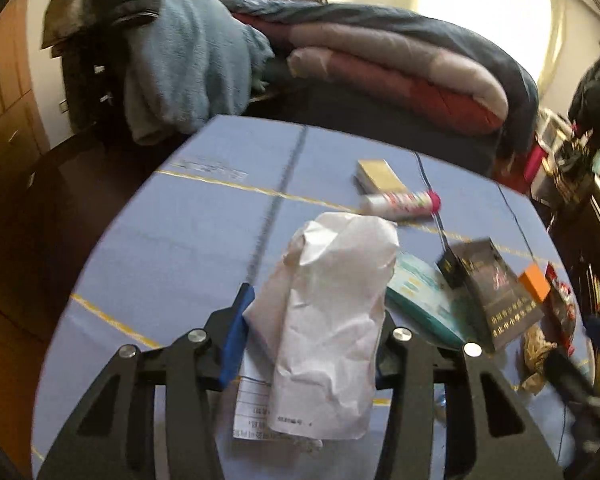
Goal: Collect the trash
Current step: 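Grasp the white tissue with the left tool while the right tool grasps the dark cigarette pack, then carry tissue and cigarette pack to the wastebasket and release both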
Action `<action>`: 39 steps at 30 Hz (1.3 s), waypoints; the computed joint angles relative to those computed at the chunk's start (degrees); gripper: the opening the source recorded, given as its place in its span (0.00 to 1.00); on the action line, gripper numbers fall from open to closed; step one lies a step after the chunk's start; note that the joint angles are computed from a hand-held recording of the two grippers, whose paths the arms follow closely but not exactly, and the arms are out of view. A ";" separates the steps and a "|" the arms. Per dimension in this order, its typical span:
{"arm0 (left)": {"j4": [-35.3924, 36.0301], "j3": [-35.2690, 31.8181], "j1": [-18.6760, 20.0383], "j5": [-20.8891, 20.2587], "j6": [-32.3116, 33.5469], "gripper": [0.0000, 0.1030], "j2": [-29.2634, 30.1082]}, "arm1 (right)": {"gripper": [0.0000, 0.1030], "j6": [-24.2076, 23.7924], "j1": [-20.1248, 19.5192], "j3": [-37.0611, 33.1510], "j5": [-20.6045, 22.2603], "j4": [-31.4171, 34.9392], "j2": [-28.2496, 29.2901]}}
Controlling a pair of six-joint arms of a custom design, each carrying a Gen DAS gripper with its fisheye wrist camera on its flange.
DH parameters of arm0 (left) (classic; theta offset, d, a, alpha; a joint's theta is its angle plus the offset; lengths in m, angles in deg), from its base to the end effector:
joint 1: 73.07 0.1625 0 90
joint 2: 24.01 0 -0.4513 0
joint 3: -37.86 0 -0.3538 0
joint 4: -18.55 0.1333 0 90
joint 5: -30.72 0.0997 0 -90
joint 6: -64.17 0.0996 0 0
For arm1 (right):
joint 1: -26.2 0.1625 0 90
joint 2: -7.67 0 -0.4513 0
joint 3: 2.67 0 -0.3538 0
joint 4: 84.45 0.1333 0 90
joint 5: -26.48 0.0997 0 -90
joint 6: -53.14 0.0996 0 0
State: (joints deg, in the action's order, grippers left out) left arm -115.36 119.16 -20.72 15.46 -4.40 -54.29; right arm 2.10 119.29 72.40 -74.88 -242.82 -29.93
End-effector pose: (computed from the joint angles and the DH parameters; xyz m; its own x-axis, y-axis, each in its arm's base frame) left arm -0.2508 -0.7007 0.0767 -0.6137 -0.6381 -0.4650 0.0954 0.5247 -0.8459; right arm 0.1552 -0.7668 0.1900 -0.5830 -0.6360 0.5056 -0.7946 0.5762 -0.1915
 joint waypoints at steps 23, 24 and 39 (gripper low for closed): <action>6.18 5.83 -3.64 4.22 -7.30 0.47 -5.15 | 0.56 2.40 0.22 0.75 0.22 -0.60 -0.53; 5.14 5.37 -3.97 4.35 -5.97 0.47 -4.70 | 0.56 2.75 -0.04 1.12 0.95 -0.36 -1.38; -25.12 -13.75 -8.14 1.57 36.85 0.47 11.40 | 0.56 6.58 -5.47 3.69 6.41 -1.75 -11.40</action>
State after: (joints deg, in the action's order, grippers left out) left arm -140.48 105.41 -28.86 17.04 32.46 -42.89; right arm 8.68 113.81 76.09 -68.47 -244.57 -41.33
